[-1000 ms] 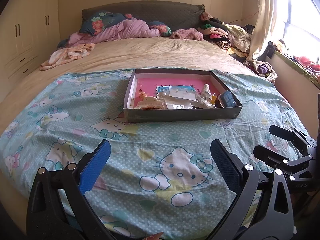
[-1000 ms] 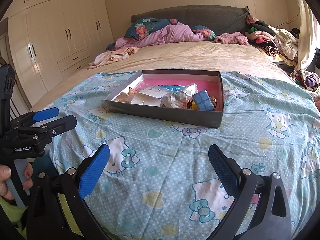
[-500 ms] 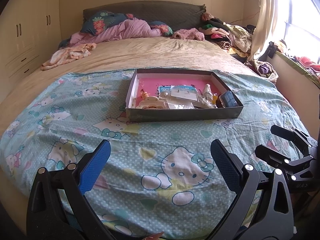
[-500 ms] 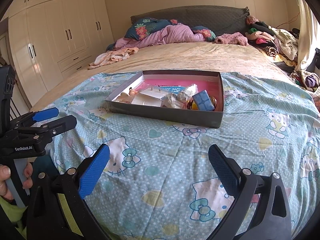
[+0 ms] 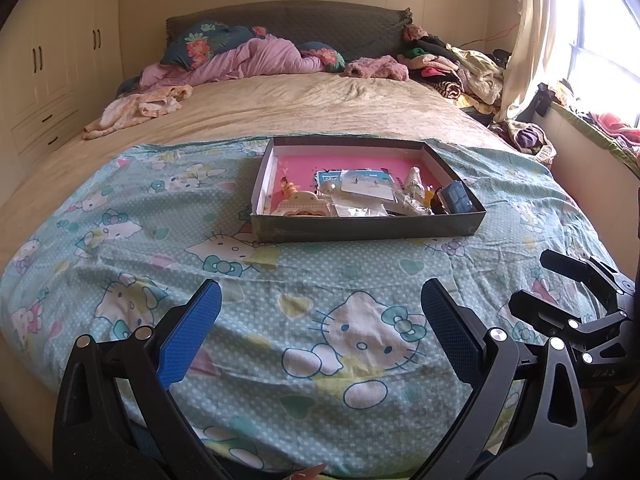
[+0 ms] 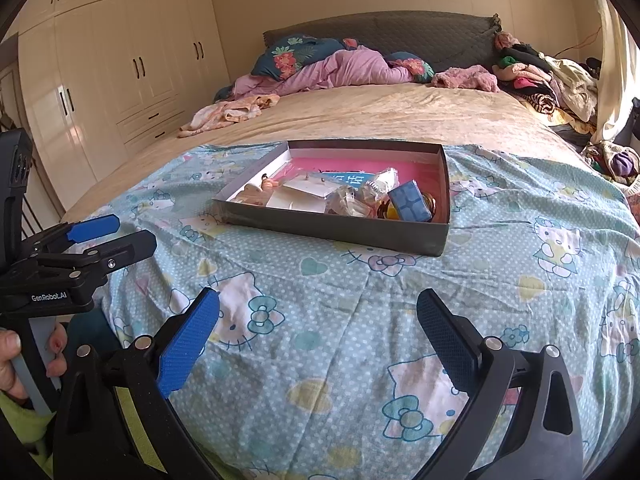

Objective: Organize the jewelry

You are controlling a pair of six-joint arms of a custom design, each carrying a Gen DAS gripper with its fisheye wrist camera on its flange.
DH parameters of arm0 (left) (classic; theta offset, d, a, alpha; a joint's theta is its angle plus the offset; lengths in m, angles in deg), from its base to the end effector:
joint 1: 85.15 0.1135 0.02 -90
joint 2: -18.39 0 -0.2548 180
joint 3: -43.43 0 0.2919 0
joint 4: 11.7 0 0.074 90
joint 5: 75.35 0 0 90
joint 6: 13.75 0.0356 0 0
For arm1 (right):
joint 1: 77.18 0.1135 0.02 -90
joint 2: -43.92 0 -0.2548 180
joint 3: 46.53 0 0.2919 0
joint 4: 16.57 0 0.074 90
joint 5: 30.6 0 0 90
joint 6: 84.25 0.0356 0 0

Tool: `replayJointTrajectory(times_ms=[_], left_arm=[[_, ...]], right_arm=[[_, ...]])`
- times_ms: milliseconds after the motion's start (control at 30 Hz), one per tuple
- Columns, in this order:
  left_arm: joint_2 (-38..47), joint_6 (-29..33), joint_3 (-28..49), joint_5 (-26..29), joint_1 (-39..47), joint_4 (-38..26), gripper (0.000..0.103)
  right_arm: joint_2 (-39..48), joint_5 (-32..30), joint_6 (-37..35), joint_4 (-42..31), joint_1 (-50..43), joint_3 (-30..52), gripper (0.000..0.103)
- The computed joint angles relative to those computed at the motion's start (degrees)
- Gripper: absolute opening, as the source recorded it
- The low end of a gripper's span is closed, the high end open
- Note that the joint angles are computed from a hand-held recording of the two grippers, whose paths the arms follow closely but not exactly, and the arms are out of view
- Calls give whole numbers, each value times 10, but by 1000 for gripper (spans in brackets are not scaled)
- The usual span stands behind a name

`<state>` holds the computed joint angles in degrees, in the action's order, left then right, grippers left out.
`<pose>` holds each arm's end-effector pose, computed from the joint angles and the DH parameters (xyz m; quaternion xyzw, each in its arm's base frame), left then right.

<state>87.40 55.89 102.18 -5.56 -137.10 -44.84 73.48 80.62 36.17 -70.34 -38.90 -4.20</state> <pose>0.1909 -0.2239 0.2256 0.1793 0.8889 -0.0996 0.4095 0.1367 0.0914 0.2334 0.0149 0.8975 0.0917 0.4311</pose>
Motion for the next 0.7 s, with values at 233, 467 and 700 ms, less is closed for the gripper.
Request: replayJointTrajectory(times_ms=[233,467,700], left_arm=[[0,0,0,0,0,-1,93],[10,-13,6,4,-2,-19,93],[31,-45,24,-18,-5,-44,93]], right_arm=[[1,4,3,0,3,0,98],[5,11,-1,-4,5,5,98],[2,10,-4,-7,-10,1,98]])
